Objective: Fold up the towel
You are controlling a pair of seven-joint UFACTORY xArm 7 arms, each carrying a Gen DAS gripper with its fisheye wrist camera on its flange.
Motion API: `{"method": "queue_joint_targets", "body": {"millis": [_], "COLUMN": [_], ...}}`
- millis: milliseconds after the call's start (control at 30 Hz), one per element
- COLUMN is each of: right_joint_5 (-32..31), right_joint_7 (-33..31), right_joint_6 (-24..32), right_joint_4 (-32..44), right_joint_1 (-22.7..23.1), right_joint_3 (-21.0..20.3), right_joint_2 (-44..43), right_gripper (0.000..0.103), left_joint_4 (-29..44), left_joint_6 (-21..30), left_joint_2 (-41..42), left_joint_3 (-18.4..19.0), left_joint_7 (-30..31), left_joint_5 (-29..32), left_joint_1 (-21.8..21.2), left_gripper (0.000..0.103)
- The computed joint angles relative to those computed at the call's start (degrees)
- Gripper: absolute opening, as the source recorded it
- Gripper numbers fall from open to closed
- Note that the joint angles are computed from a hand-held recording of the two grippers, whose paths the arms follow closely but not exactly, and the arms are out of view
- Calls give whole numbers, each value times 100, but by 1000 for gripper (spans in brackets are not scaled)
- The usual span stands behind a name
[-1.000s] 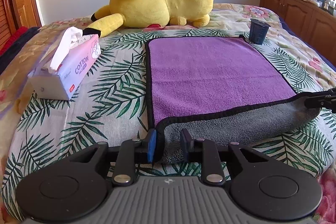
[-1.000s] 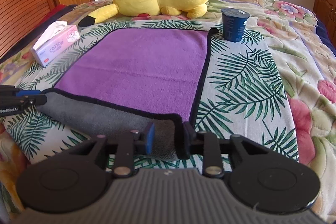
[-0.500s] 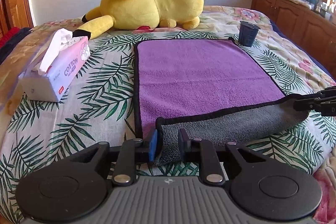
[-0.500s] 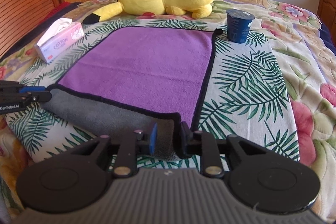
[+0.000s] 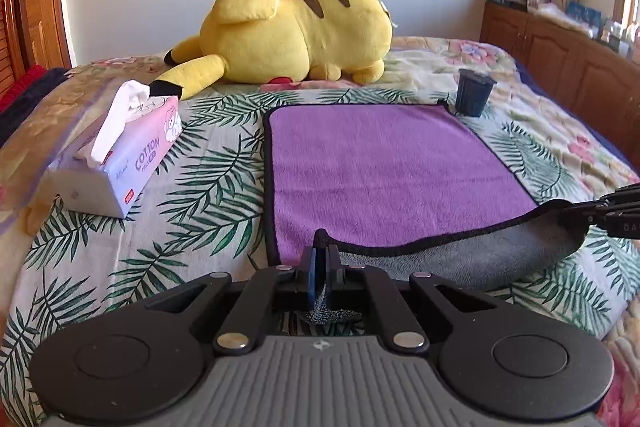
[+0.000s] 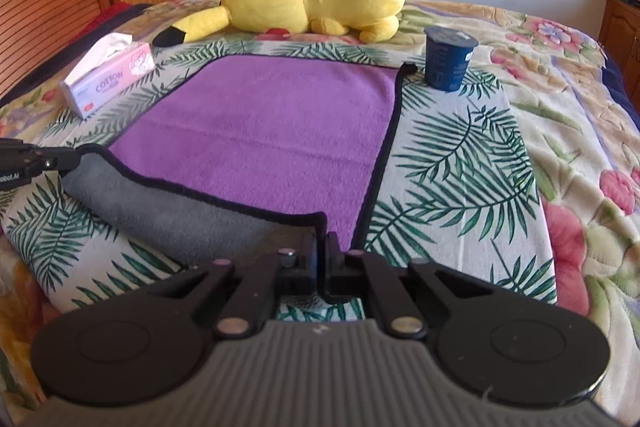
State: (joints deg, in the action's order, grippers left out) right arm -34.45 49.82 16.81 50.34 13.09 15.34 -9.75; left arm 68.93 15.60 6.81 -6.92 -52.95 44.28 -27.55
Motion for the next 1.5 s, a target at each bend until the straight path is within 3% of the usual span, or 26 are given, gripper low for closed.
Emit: {"method": "queue_joint_targets", "body": {"millis": [533,1033,1500], "right_joint_5": [-1597,-2957,-3637], "right_joint_7": [1452,2472,2576], "right_joint_6": [-580,-733,-769], "right_joint_4": [20,387,1042], "right_joint_1": [-608,-699,-351], "right_joint_3": [336,217,-260], "right_joint_2": [-126,42,457], "right_gripper": [3,3,3], "left_joint_4": [58,488,1224], "left_joint_6": [-375,-487,-550], "left_joint_2": [-114,70,529], "left_joint_3": [49,122,346], "left_joint_7": [-747,-437,392], "left_joint_5": [803,685,31], "left_joint_1": [40,9,-153], "left_gripper": [0,0,0]}}
